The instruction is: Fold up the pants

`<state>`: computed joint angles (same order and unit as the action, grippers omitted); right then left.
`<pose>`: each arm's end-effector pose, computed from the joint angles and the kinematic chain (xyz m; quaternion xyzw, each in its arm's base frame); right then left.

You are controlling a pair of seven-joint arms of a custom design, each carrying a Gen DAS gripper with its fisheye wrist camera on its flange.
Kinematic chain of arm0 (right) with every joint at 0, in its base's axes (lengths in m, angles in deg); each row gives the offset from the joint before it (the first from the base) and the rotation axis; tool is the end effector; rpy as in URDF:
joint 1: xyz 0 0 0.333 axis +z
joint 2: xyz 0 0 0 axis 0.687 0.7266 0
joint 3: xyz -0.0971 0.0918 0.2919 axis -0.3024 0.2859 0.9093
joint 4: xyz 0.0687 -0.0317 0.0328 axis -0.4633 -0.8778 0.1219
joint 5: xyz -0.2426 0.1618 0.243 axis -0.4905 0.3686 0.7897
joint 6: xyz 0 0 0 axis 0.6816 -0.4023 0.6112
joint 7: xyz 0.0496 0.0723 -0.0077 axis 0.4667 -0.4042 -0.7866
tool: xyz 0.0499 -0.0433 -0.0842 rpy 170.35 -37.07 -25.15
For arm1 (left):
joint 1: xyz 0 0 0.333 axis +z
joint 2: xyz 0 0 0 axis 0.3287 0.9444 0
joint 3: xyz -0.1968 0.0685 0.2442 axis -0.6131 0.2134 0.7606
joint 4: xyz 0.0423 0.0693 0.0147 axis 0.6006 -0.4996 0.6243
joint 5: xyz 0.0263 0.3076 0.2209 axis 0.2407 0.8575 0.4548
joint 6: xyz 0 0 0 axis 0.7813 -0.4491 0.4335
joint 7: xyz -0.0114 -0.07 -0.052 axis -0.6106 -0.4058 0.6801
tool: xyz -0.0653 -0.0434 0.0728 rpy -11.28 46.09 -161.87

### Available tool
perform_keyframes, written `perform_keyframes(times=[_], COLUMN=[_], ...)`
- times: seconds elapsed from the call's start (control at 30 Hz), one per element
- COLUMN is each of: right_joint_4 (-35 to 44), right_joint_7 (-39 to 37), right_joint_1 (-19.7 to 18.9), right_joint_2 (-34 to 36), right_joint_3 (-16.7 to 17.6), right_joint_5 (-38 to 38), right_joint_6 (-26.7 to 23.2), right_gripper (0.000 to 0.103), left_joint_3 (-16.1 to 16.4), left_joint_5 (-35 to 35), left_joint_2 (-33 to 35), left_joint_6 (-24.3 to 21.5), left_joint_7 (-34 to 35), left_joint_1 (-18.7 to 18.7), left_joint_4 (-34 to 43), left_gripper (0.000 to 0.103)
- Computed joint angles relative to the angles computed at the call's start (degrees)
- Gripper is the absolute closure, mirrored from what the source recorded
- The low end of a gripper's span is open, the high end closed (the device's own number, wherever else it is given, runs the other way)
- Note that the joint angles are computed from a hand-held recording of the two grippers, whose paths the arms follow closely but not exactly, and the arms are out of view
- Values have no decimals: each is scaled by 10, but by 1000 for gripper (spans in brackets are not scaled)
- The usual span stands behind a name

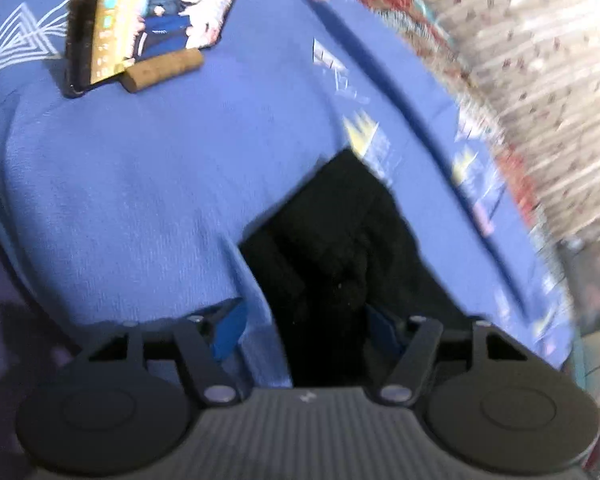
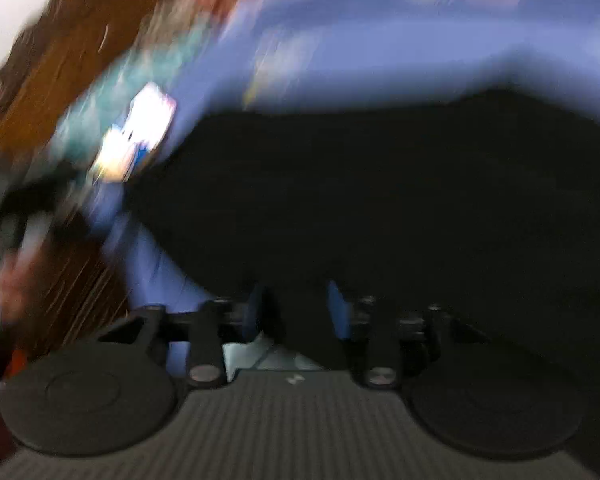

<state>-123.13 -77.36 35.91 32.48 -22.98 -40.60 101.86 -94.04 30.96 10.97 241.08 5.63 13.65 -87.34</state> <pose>0.5542 -0.0664 0.4349 -0.8832 0.2876 0.1289 0.3472 0.3389 -0.2044 0.4410 -0.8979 0.2023 -0.3706 0.1243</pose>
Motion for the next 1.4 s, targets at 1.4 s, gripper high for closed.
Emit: perform_keyframes(times=[1.4], right_joint_4=[142], right_joint_7=[238], right_joint_1=[-265], right_joint_2=[195], right_joint_3=[21], right_joint_5=[528], right_joint_6=[310], right_gripper=[39], left_joint_3=[38], left_joint_5=[-166], left_joint_2=[329], left_joint_6=[-238], left_joint_7=[393], left_joint_1=[-150], left_joint_4=[405], left_gripper=[60])
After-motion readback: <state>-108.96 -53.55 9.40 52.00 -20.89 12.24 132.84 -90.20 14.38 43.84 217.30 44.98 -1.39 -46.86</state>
